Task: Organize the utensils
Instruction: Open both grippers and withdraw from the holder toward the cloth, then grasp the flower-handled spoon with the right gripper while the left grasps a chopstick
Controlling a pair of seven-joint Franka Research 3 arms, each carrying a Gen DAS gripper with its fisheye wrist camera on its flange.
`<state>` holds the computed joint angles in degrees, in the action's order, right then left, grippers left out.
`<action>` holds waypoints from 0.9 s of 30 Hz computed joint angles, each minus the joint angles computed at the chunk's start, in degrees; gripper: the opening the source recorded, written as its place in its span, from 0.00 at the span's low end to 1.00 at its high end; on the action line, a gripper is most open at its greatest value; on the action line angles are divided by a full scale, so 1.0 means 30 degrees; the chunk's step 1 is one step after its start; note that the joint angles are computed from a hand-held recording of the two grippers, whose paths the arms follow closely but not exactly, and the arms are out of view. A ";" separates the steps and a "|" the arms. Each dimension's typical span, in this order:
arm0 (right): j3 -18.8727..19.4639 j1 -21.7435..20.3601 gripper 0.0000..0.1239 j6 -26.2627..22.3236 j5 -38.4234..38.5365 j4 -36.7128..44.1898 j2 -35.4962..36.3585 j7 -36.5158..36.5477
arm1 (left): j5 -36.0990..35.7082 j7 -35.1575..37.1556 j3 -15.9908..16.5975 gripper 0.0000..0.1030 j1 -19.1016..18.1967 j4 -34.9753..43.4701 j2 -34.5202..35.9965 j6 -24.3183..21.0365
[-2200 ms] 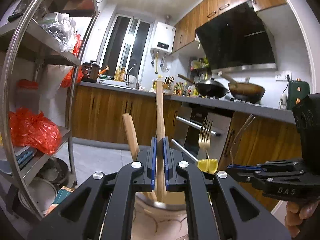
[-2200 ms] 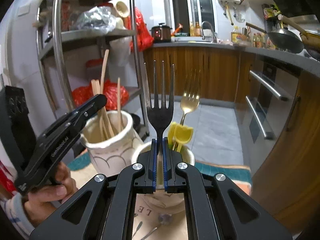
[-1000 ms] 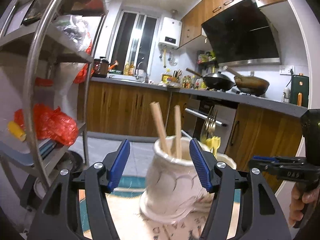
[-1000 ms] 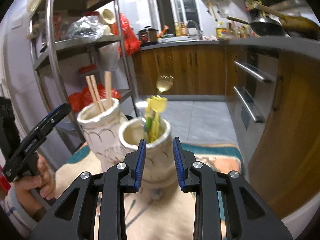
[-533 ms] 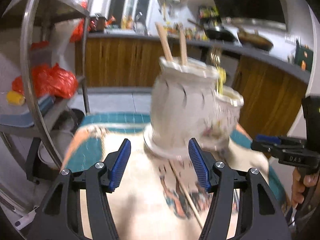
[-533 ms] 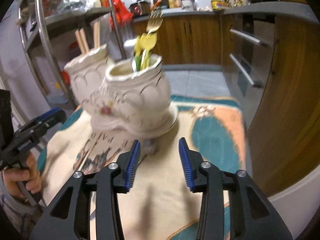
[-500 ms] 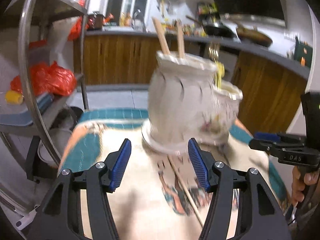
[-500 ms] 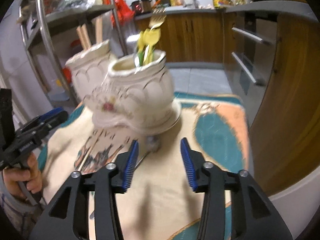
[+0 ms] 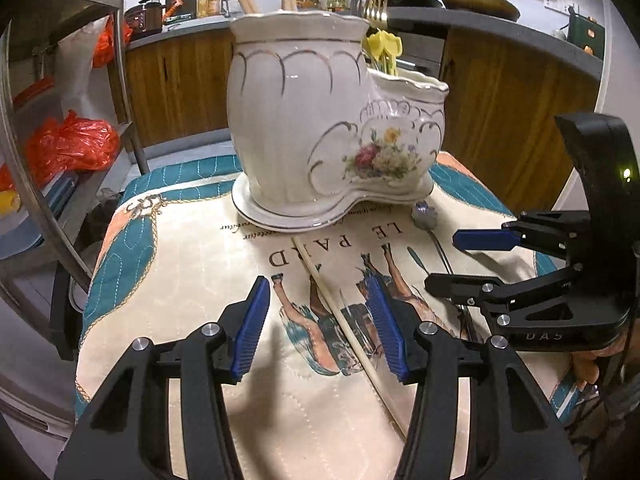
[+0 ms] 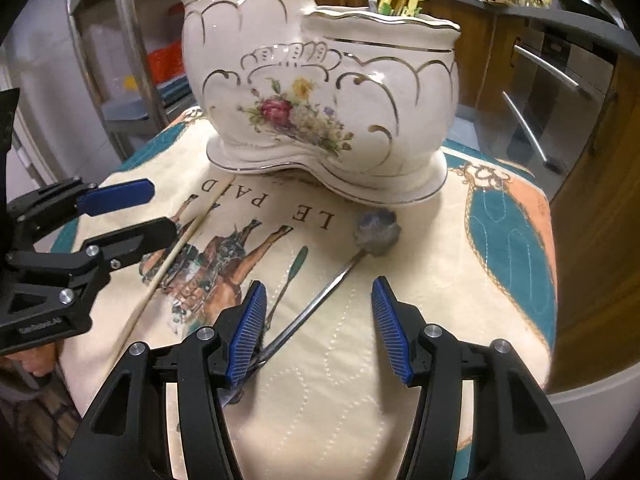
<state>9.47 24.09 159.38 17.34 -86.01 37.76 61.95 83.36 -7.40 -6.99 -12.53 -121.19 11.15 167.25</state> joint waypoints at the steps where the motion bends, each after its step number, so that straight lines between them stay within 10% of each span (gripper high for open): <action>1: 0.0101 -0.0076 0.38 0.0015 0.0048 0.0001 0.0012 -0.0153 | -0.0376 0.0455 -0.0055 0.48 0.0021 -0.0013 0.0058 0.0001; 8: 0.1010 -0.0974 0.14 -0.0028 0.0935 -0.0766 -0.0415 -0.2034 | -0.1878 0.2615 -0.0165 0.46 -0.0375 -0.0029 0.0200 -0.0570; 27: -0.0326 -0.0855 0.12 -0.0558 0.1016 -0.3359 -0.2487 -0.2031 | -0.3904 0.5156 0.0154 0.23 -0.0796 -0.0231 0.0448 -0.0200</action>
<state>8.50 21.52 157.71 20.39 -96.09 30.30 55.86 71.64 8.07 -6.53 -14.92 -121.89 12.50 166.65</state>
